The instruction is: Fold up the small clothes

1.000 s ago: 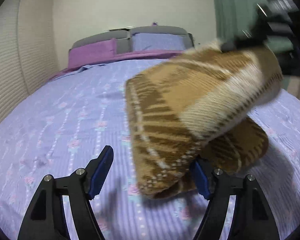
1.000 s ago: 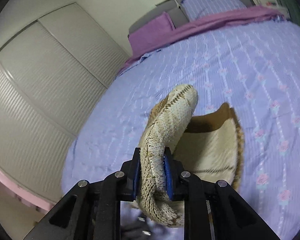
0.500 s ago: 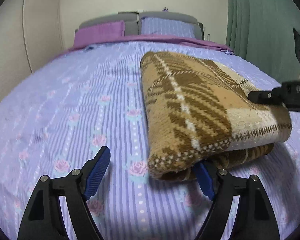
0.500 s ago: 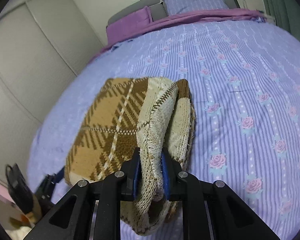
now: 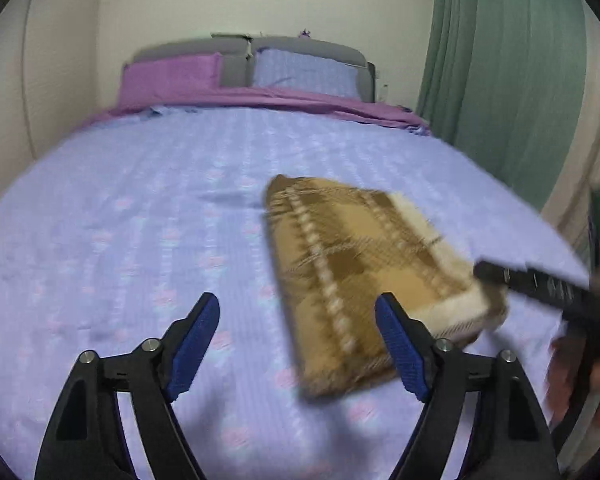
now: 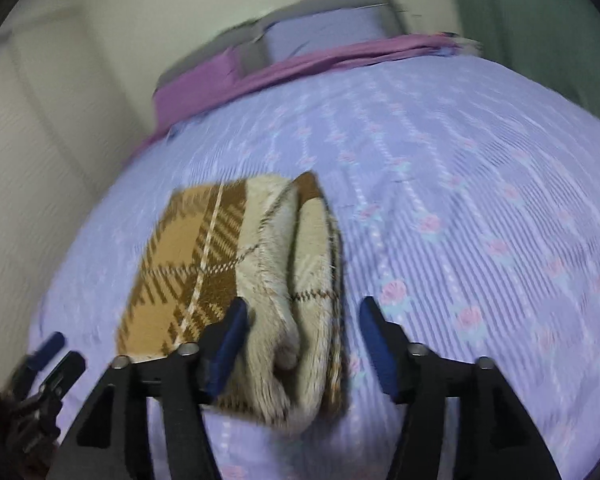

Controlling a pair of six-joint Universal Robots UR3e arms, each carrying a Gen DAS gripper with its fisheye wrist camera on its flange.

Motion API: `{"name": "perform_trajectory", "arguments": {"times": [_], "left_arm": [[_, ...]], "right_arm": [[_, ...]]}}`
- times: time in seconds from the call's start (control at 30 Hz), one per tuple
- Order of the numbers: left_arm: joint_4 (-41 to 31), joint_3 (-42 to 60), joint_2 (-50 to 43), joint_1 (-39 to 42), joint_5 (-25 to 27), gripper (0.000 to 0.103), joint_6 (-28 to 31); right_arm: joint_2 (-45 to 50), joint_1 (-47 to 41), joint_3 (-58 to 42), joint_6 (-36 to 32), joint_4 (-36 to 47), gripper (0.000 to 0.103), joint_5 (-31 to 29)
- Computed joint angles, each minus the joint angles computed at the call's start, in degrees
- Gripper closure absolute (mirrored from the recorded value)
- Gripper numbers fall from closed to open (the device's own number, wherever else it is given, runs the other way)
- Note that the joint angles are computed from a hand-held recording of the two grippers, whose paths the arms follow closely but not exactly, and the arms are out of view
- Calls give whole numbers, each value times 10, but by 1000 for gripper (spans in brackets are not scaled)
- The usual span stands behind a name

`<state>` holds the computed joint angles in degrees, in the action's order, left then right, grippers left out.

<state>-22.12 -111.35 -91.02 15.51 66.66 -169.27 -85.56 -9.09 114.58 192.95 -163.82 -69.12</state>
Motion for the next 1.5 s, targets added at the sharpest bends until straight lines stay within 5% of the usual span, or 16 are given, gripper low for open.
{"name": "perform_trajectory", "arguments": {"times": [0.17, 0.5, 0.67, 0.8, 1.1, 1.5], "left_arm": [[-73, 80, -75, -39, -30, 40, -33], [87, 2, -107, -120, 94, 25, -18], [6, -17, -23, -59, 37, 23, -30], [-24, -73, 91, -6, 45, 15, -35], [-165, -114, 237, 128, -30, 15, 33], [-137, -101, 179, 102, -20, 15, 63]], "right_arm": [[-20, -18, 74, 92, -65, 24, 17], [36, -16, 94, 99, -111, 16, 21], [13, -18, 102, 106, -107, 15, 20], [-70, -34, 159, 135, -131, 15, 24], [-119, -26, 211, 210, -169, 13, 36], [18, 21, 209, 302, -296, 13, 1]]}}
